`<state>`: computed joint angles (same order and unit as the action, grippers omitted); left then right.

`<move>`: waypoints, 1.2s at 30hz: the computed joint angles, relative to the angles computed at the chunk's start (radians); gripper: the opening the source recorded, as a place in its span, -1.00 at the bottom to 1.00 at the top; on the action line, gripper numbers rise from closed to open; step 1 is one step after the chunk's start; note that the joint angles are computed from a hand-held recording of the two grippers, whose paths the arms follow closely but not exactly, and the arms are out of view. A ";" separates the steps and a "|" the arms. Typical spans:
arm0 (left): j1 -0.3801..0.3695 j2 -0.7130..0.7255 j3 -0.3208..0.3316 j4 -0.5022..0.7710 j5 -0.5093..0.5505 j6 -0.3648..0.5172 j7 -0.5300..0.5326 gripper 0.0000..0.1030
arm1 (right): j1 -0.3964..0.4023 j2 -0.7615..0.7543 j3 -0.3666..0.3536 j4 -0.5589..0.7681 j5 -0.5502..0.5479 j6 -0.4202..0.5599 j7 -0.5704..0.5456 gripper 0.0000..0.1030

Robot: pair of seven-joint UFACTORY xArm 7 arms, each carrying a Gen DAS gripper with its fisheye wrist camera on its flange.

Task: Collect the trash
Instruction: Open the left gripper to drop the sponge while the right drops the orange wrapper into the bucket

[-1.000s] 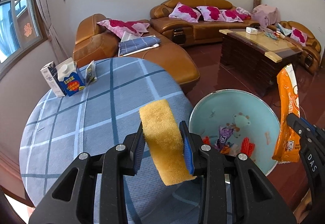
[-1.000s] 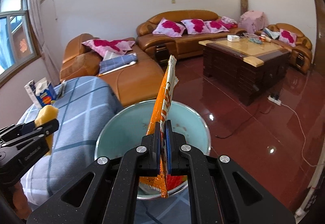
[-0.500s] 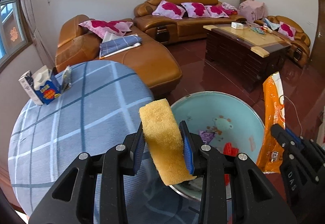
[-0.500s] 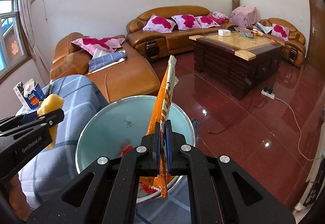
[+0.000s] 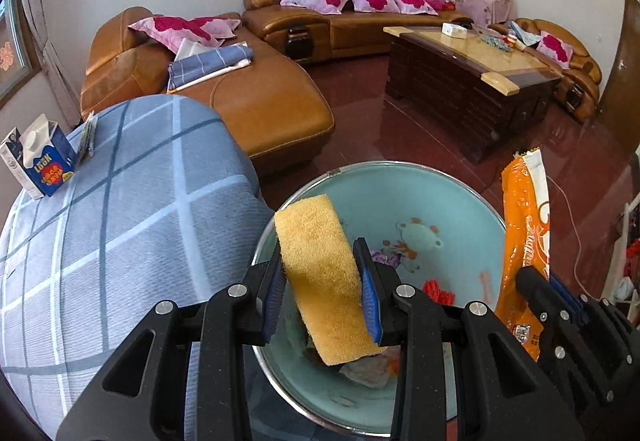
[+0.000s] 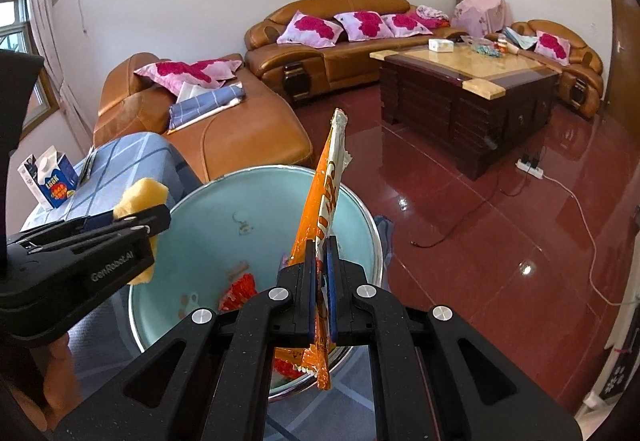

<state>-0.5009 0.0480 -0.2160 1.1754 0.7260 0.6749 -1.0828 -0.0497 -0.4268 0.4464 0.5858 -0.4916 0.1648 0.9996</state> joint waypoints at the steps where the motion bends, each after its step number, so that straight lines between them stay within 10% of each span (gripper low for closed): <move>1: 0.000 0.007 0.000 0.005 0.000 0.000 0.003 -0.36 | 0.004 0.007 -0.004 0.002 0.002 -0.002 -0.005 -0.89; 18: 0.000 0.024 0.017 0.005 -0.046 -0.018 0.016 -0.32 | 0.160 0.133 -0.146 0.026 0.110 -0.054 -0.159 -0.81; 23: 0.003 0.014 0.015 -0.005 -0.052 -0.028 0.010 -0.29 | 0.111 0.084 -0.109 0.001 0.109 -0.075 -0.127 -0.70; 27: 0.001 0.000 0.010 -0.010 -0.036 -0.031 -0.006 0.21 | -0.052 -0.011 0.020 -0.038 0.079 -0.112 -0.015 -0.54; 32: 0.002 -0.046 -0.007 -0.035 0.047 -0.005 -0.086 0.66 | -0.259 -0.210 0.185 -0.115 0.111 -0.149 0.124 0.29; 36: 0.015 -0.103 -0.033 -0.081 0.100 0.021 -0.133 0.75 | -0.268 -0.260 0.196 -0.126 0.144 -0.114 0.116 0.70</move>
